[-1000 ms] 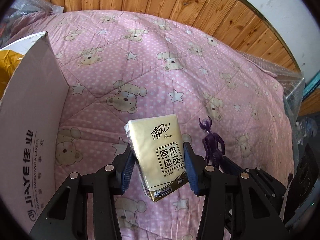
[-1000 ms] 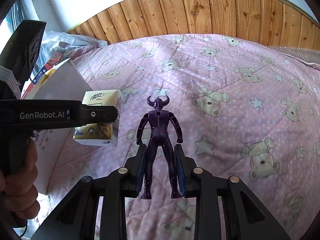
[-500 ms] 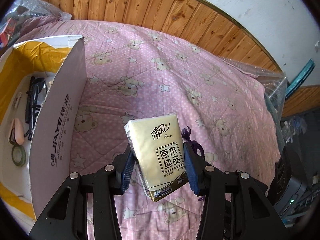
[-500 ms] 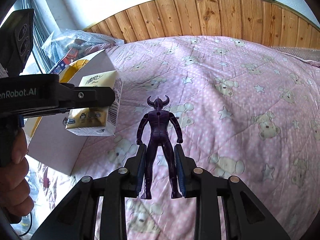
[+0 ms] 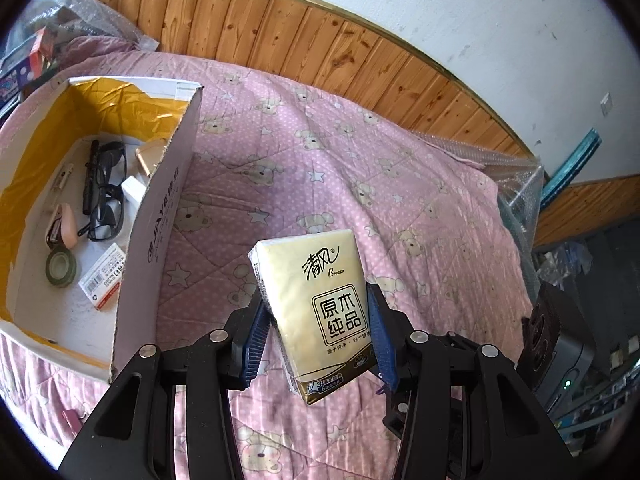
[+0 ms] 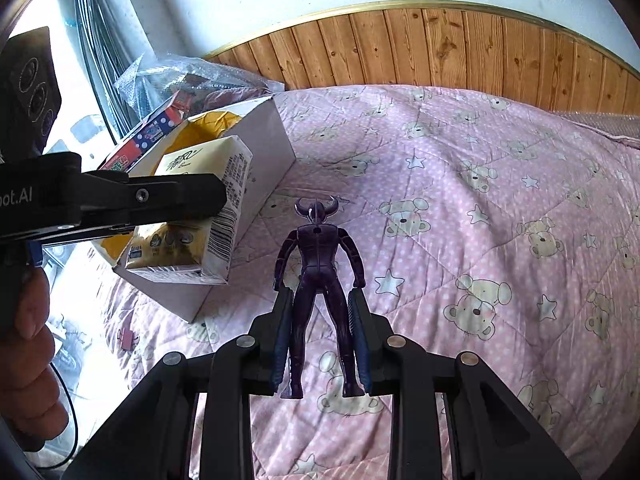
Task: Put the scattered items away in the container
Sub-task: 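Carry the tissue pack in the left tool over the box while the right carries the figure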
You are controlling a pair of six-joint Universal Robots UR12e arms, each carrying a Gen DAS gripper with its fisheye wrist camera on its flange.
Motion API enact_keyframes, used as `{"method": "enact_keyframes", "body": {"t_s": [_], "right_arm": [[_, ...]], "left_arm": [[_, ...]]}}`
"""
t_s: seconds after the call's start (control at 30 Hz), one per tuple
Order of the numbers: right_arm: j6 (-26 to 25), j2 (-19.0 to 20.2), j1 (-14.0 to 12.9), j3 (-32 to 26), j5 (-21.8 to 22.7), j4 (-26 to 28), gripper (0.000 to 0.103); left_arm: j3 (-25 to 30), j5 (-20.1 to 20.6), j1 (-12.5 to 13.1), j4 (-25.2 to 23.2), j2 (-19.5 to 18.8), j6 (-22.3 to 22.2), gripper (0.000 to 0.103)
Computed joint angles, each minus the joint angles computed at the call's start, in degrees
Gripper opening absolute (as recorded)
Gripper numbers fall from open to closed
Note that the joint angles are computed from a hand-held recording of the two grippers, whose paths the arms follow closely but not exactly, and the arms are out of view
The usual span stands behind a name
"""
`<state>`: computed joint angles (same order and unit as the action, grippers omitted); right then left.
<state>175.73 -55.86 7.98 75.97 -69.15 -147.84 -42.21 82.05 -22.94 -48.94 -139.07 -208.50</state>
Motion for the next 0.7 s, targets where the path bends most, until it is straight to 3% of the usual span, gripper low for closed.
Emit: {"method": "enact_keyframes", "body": {"t_s": [0.7], "right_arm": [[-4.58, -3.95, 3.19, 0.75, 1.76, -5.05, 0.029]], "left_arm": [[-17.12, 0.92, 2.34, 15.01, 11.13, -2.62, 0.048]]}}
